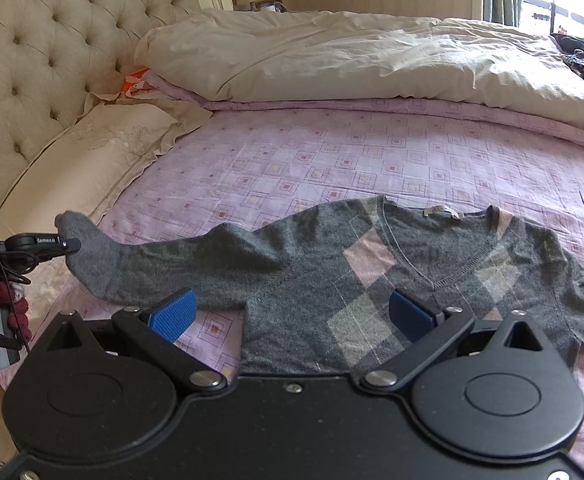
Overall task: Fold small clothes
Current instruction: 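Grasp the grey sweater's sleeve cuff with the left tool and lift, then fold the held sleeve across the sweater body and open the left tool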
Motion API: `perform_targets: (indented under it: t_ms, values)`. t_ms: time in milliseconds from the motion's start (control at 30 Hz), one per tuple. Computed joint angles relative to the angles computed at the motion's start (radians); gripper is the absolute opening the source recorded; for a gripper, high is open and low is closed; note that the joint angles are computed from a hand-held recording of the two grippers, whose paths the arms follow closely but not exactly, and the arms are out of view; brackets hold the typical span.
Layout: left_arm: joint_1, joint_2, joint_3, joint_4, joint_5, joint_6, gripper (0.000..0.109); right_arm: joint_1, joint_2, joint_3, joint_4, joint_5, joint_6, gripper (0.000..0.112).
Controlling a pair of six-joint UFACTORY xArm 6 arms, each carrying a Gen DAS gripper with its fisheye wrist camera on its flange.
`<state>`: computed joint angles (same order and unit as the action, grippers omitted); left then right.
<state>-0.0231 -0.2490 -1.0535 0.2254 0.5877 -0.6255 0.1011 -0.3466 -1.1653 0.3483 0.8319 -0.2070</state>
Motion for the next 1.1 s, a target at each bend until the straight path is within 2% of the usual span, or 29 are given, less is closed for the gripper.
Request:
perform_targets:
  t_ms: [200, 367, 533, 700, 867, 900, 933, 1100]
  values:
    - [-0.171, 0.053, -0.141, 0.07, 0.01, -0.095, 0.01, -0.14, -0.055, 0.065, 0.16, 0.081, -0.191, 0.102]
    - [-0.322, 0.181, -0.316, 0.153, 0.033, -0.223, 0.01, -0.286, -0.069, 0.089, 0.225, 0.157, -0.315, 0.102]
    - [-0.448, 0.342, -0.484, 0.188, 0.028, -0.27, 0.01, -0.42, -0.049, 0.075, 0.251, 0.251, -0.369, 0.102]
    - [-0.533, 0.516, -0.647, 0.127, 0.05, -0.214, 0.01, -0.498, -0.038, 0.077, 0.223, 0.268, -0.393, 0.102]
    - [-0.582, 0.656, -0.789, 0.036, 0.092, -0.107, 0.014, -0.522, -0.014, 0.076, 0.187, 0.256, -0.354, 0.102]
    - [-0.588, 0.666, -0.801, 0.016, 0.092, -0.088, 0.024, -0.52, -0.009, 0.076, 0.178, 0.247, -0.344, 0.102]
    - [-0.596, 0.663, -0.797, 0.006, 0.084, -0.074, 0.027, -0.516, -0.003, 0.074, 0.173, 0.241, -0.337, 0.102]
    - [-0.599, 0.607, -0.717, -0.027, 0.026, 0.042, 0.037, -0.468, 0.052, 0.057, 0.142, 0.18, -0.296, 0.102]
